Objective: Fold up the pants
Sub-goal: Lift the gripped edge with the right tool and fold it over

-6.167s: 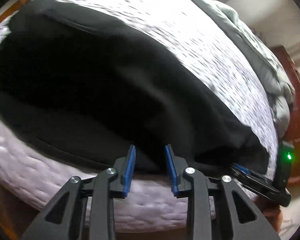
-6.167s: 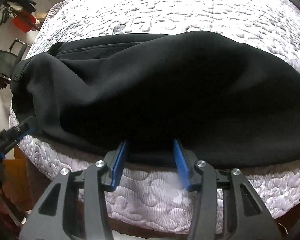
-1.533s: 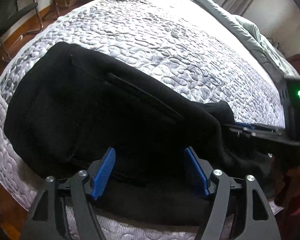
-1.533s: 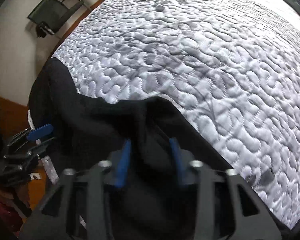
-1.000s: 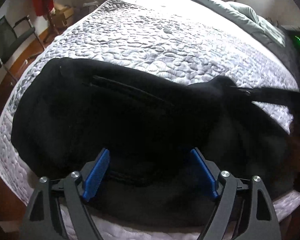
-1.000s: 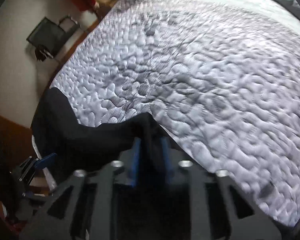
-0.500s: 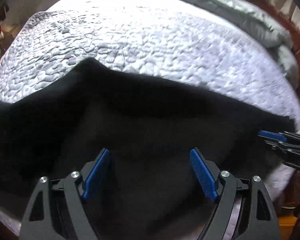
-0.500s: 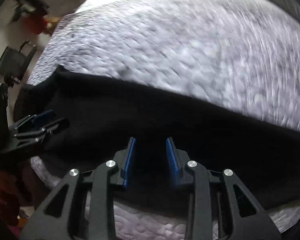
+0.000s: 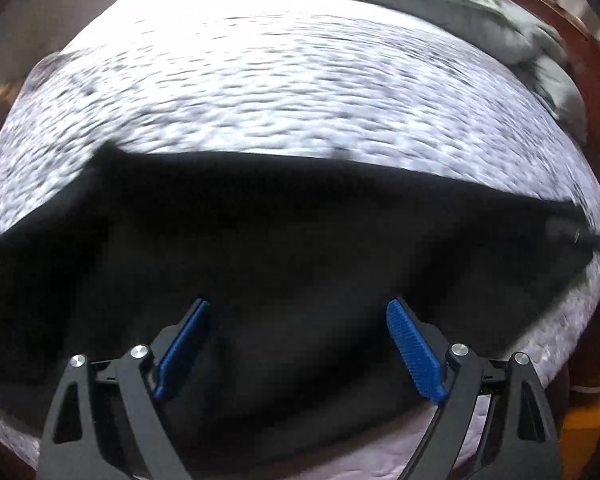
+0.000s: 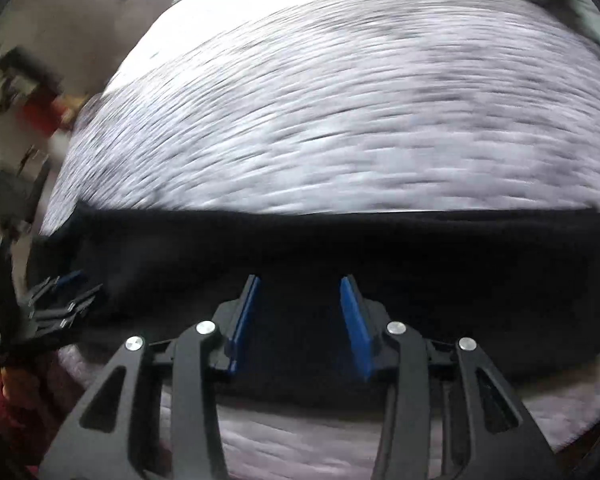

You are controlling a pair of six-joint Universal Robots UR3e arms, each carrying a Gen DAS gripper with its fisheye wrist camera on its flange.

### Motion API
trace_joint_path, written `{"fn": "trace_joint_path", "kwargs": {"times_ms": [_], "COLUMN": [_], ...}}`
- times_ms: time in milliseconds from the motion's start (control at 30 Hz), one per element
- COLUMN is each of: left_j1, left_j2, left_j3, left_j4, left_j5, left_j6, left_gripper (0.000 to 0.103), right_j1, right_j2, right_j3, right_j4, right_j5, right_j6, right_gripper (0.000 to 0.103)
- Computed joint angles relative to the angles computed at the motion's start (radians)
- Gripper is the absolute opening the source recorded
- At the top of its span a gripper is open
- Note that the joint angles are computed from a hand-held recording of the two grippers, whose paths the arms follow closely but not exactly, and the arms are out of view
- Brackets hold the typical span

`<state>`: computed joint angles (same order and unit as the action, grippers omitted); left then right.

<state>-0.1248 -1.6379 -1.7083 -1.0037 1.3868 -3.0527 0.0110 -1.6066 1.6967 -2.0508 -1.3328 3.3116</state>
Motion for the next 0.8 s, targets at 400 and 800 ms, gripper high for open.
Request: {"fn": "trace_joint_path", "kwargs": {"times_ms": [400, 800], "left_j1": [-0.207, -0.203], "left_j2": [-0.25, -0.246], "left_j3": [0.232, 0.24], "left_j4": [0.018, 0.021], "left_j5": [0.09, 0.066], "left_j6": [-0.144, -0.194], "left_gripper": [0.089, 0.092], "right_j1": [-0.713, -0.795], "right_j2": [-0.23, -0.199], "right_j3": [0.174, 0.13], "right_j4": [0.199, 0.279], "right_j5": [0.071, 0.282], "right_j6": [-0.497, -0.627], "right_gripper": [0.051, 0.006]}}
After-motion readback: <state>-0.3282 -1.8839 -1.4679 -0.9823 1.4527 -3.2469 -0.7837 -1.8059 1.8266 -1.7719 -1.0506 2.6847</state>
